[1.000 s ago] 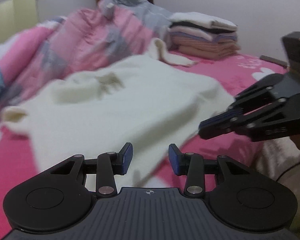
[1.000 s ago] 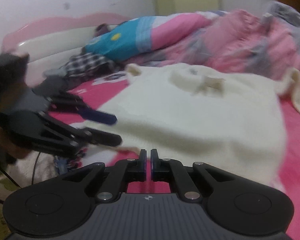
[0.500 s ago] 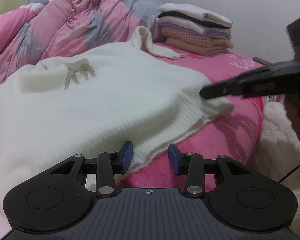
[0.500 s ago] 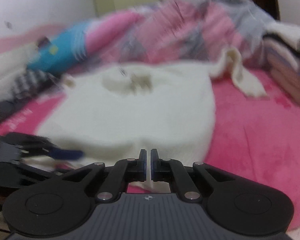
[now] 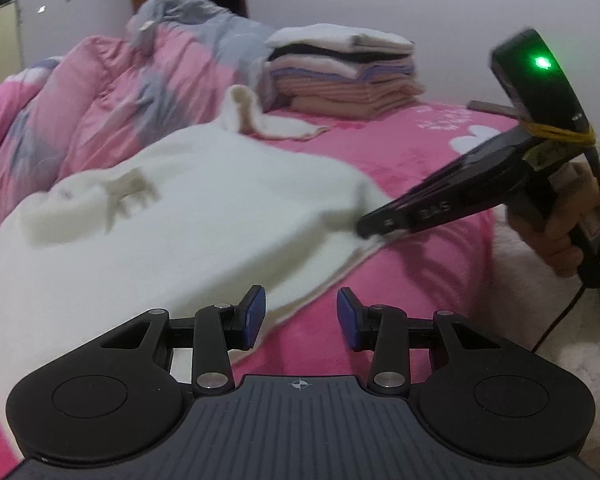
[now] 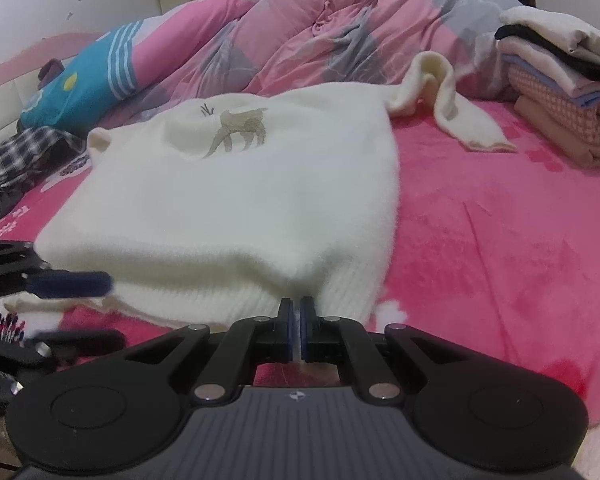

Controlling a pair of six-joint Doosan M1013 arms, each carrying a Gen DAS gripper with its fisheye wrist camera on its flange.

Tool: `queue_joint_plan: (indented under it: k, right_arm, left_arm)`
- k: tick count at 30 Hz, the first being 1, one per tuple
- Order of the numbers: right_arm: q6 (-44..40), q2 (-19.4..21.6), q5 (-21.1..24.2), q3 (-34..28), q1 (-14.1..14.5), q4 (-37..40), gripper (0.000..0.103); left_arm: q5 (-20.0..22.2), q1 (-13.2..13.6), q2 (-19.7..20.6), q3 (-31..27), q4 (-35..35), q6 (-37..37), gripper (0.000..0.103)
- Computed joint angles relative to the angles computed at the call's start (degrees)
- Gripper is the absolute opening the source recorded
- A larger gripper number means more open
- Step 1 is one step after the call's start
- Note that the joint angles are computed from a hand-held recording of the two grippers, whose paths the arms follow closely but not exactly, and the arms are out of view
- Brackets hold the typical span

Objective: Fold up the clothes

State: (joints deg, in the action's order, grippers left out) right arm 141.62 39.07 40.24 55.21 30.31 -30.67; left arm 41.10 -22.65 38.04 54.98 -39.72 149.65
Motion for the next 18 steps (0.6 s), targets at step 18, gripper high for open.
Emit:
queue_joint_plan:
  k: [18]
  right_arm:
    - [-4.16,-0.84,-1.44,0.35,-1.33,7.44,0.003]
  left_arm:
    - [6.59,0.2,4.82,-4.35,-12.45,7.3,0.038]
